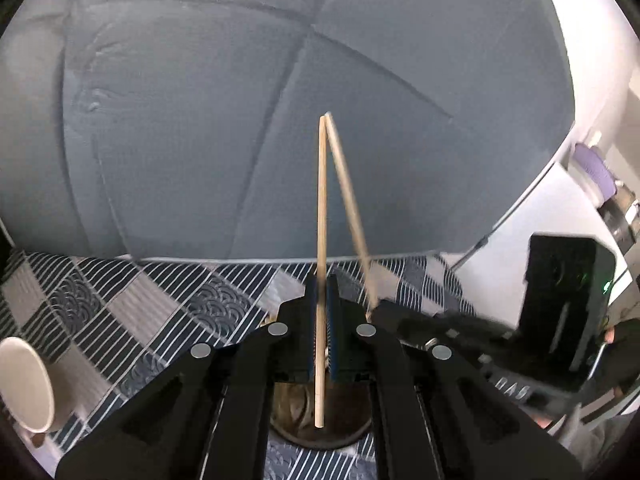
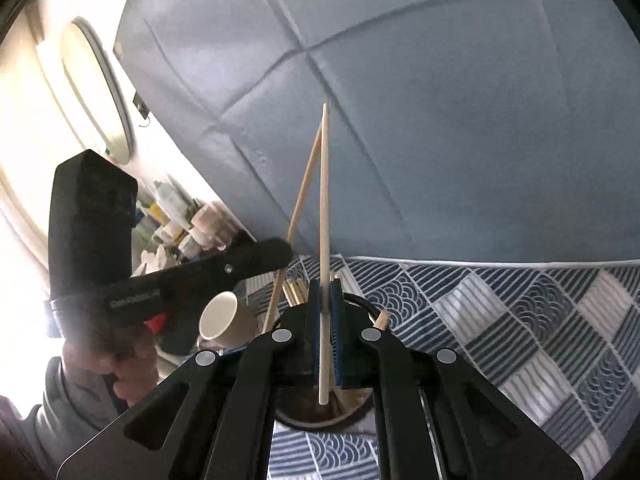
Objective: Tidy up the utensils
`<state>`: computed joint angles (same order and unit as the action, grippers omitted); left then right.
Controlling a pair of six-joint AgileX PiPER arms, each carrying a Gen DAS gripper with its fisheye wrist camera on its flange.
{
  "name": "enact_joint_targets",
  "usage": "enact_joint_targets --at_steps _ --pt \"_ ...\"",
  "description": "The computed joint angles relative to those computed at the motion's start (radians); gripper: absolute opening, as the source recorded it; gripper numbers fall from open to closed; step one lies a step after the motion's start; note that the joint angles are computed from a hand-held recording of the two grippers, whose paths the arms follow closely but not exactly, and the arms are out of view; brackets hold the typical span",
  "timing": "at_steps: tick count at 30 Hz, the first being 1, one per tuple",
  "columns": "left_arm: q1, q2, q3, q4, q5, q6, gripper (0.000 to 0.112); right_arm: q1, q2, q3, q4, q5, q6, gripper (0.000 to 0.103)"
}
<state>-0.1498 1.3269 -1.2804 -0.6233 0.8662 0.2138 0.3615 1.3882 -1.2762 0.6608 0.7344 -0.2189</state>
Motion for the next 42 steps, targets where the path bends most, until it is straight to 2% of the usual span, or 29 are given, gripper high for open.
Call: enact_joint_targets --at_steps 3,5,7,10,12,15,16,19,20,26,28,30,32,38,40,42 --pt "-0.026 -0.026 0.094 -0.025 -0.112 0.035 0.005 0.000 -0.012 0.082 0.110 -0.070 -0.087 0.005" --pt "-0.042 -0.043 0.146 -0.042 -0.157 0.064 0.005 0.022 -0.028 0.132 0.117 -0.120 -0.109 0.005" --pt "-0.073 -0.071 0.206 -0.037 -0.217 0.087 0.005 0.052 -0.048 0.167 0.066 -0.177 -0.078 0.005" --pt "-0.089 -0.109 0.290 -0.079 -0.292 0.117 0.005 0.080 -0.077 0.216 0.005 -0.217 -0.059 0.005" --pt "-0.096 -0.112 0.313 -0.092 -0.310 0.125 0.005 0.108 -0.084 0.232 -0.072 -0.235 -0.001 0.005" --pt "-0.163 -0.139 0.344 0.080 -0.367 -0.001 0.005 0.138 -0.103 0.250 -0.158 -0.248 0.061 0.008" --pt "-0.166 -0.148 0.348 0.094 -0.361 -0.008 0.005 0.151 -0.115 0.255 -0.201 -0.253 0.099 0.008" --pt "-0.188 -0.182 0.346 0.202 -0.335 -0.105 0.027 0.173 -0.163 0.272 -0.308 -0.269 0.208 0.008" --pt "-0.192 -0.198 0.347 0.230 -0.332 -0.128 0.029 0.175 -0.175 0.270 -0.328 -0.265 0.228 0.009" --pt "-0.154 -0.292 0.323 0.247 -0.233 -0.176 0.057 0.226 -0.243 0.233 -0.586 -0.179 0.454 0.012" --pt "-0.160 -0.312 0.317 0.297 -0.211 -0.223 0.057 0.263 -0.254 0.219 -0.707 -0.135 0.568 0.027" --pt "-0.174 -0.331 0.305 0.349 -0.168 -0.273 0.062 0.320 -0.262 0.208 -0.842 -0.081 0.701 0.035" --pt "-0.226 -0.349 0.302 0.469 -0.140 -0.395 0.068 0.352 -0.268 0.202 -0.893 -0.044 0.762 0.042" --pt "-0.328 -0.433 0.329 0.677 -0.043 -0.646 0.090 0.514 -0.313 0.202 -1.079 0.117 0.988 0.071" --pt "-0.390 -0.450 0.324 0.762 0.037 -0.757 0.095 0.556 -0.332 0.209 -1.099 0.168 1.043 0.084" --pt "-0.491 -0.459 0.315 0.891 0.153 -0.905 0.097 0.589 -0.358 0.221 -1.101 0.214 1.078 0.087"
